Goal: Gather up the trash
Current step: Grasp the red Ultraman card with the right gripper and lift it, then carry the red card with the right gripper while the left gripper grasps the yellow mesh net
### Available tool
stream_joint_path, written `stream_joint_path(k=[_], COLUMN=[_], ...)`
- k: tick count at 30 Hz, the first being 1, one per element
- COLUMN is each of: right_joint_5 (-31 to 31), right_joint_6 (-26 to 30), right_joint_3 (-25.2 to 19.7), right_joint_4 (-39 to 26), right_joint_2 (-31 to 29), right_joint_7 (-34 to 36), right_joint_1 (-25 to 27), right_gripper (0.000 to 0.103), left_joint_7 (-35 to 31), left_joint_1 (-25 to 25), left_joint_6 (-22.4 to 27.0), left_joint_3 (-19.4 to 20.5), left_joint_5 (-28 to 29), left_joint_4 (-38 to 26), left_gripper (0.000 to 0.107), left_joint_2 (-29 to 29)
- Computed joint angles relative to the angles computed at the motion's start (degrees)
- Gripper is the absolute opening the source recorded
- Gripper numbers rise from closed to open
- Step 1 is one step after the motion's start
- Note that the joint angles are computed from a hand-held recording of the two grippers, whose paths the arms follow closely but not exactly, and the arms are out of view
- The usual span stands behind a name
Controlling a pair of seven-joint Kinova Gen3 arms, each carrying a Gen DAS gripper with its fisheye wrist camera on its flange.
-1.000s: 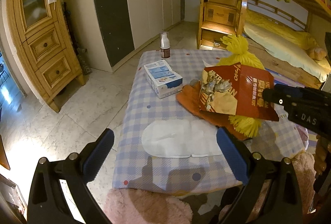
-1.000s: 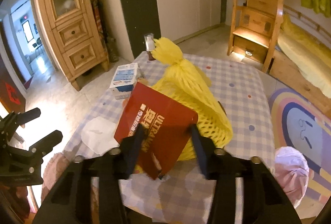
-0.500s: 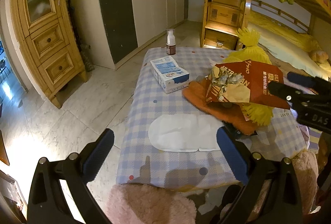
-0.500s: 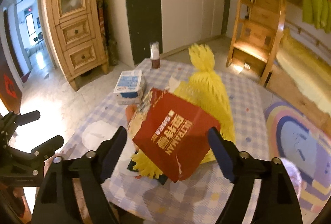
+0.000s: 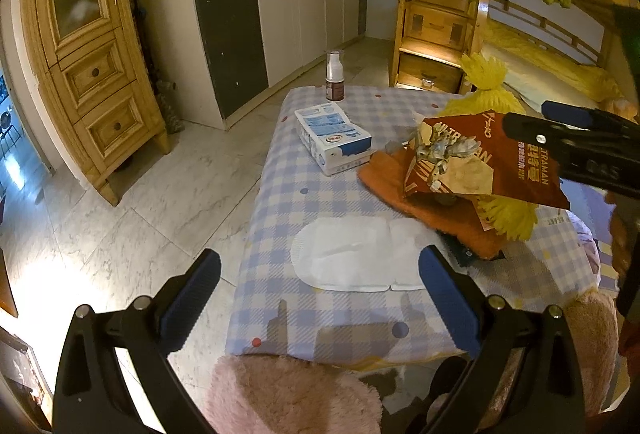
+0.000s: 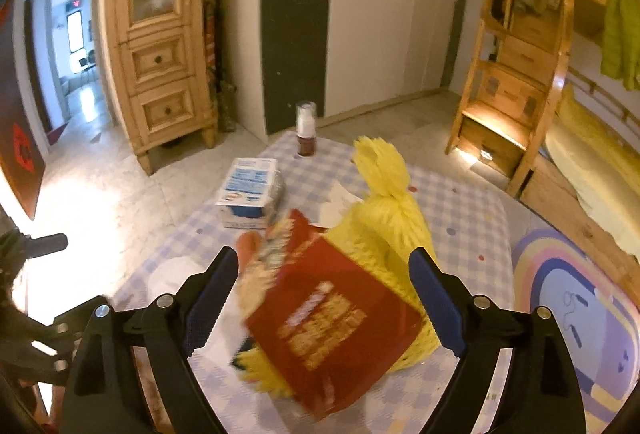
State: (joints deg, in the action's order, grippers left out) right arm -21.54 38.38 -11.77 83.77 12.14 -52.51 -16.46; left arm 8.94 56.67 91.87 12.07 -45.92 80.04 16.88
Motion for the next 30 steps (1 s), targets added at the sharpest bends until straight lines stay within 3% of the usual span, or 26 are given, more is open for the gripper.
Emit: stream_joint_path(k=[3,6,10,17,22,26,30], right_joint_5=[0.59,-4.80,-7.84,-13.57,-16.77,-19.72,-21.88], right_joint_6=[2.63,8.07,10.39,6.58,6.21,10.11,12.59], right_joint_3=[0.92,-0.30,0.13,0.11,0.07,-0.02,-0.49], right_joint_4=[-1.25,-1.88,-0.19,3.56,3.95,2.21,1.34], right_joint_2=[1.39,2.29,1.79,-1.71,-3.30,-2.35,-2.14], right_joint_7=[-0.97,1.86,3.73,8.10,11.69,13.83,16.33], right_joint_1=[0.25,4.45,5.78,6.13,5.26,4.92,4.49], right_gripper=[0.086,0.086,0.084,0.050,0.037,0.022,0.019], left_joint_7=[-0.49,-0.70,-1.13,-1.49,-0.26,0.71,1.97], left_joint_1=[0.07,0.25,0.50,1.58,2.09,2.26,2.39], left_joint_6=[-0.21,-0.45,-0.54,0.62,1.55,2.13,3.11], left_joint_3=[0.09,0.02,-0.12,-0.50,-0.48,-0.26,0.06], left_joint_5=[-0.01,-0.01,0.17,-0.14,-0.38,-0.52,-0.63], left_joint_4=[-0.22,-0.30,-0.91,-1.96,-1.57,-1.09,-0.53], left_gripper=[0.096,0.096,0.096,0.096,0.096,0.096,0.096], left_joint_2=[0.30,0.44,0.88,1.24,0.89,0.60,0.01])
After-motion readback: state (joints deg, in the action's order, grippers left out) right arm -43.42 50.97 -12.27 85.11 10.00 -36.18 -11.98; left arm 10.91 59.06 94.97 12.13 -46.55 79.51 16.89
